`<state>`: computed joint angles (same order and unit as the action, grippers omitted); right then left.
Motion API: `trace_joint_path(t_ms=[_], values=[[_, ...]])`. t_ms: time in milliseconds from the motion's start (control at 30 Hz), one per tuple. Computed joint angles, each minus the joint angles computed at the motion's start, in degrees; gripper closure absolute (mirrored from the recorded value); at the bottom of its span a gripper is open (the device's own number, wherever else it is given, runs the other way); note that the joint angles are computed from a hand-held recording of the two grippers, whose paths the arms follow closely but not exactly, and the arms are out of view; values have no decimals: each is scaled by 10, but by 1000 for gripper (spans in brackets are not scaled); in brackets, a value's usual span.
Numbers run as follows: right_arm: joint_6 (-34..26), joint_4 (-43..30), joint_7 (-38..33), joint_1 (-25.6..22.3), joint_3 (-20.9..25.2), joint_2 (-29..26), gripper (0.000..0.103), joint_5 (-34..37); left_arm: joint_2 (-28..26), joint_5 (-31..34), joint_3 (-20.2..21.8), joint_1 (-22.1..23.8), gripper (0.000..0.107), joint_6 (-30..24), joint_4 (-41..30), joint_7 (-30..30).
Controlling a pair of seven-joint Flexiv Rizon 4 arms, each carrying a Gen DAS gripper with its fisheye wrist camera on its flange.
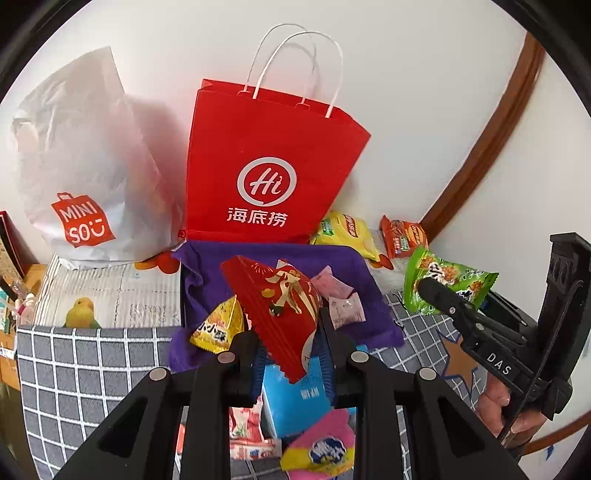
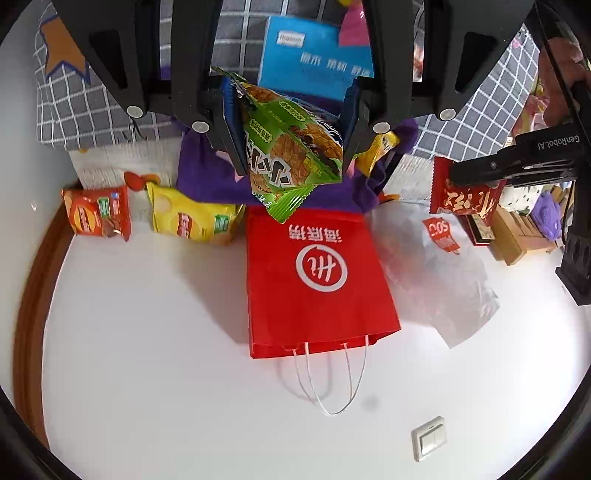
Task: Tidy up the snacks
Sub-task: 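Release the green bag on the towel with the right tool while the left drops the red packet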
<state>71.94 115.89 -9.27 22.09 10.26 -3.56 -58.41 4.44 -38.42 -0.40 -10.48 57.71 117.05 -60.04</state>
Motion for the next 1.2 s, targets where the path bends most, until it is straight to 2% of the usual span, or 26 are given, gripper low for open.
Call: trace_joint_path(t_ms=[233, 633, 900, 1200], values=[[11, -35, -12, 0, -21, -41, 59, 3, -47, 19, -9, 12, 83, 0, -37, -8], [19, -73, -89, 17, -53, -102, 59, 56, -115, 29, -28, 33, 83, 15, -79, -15], [3, -91, -183, 28, -53, -141, 59, 138, -145, 77, -27, 47, 83, -10, -98, -46], [-4, -105, -269, 35, -44, -168, 59, 233, -160, 73, -30, 60, 83, -19, -107, -56]])
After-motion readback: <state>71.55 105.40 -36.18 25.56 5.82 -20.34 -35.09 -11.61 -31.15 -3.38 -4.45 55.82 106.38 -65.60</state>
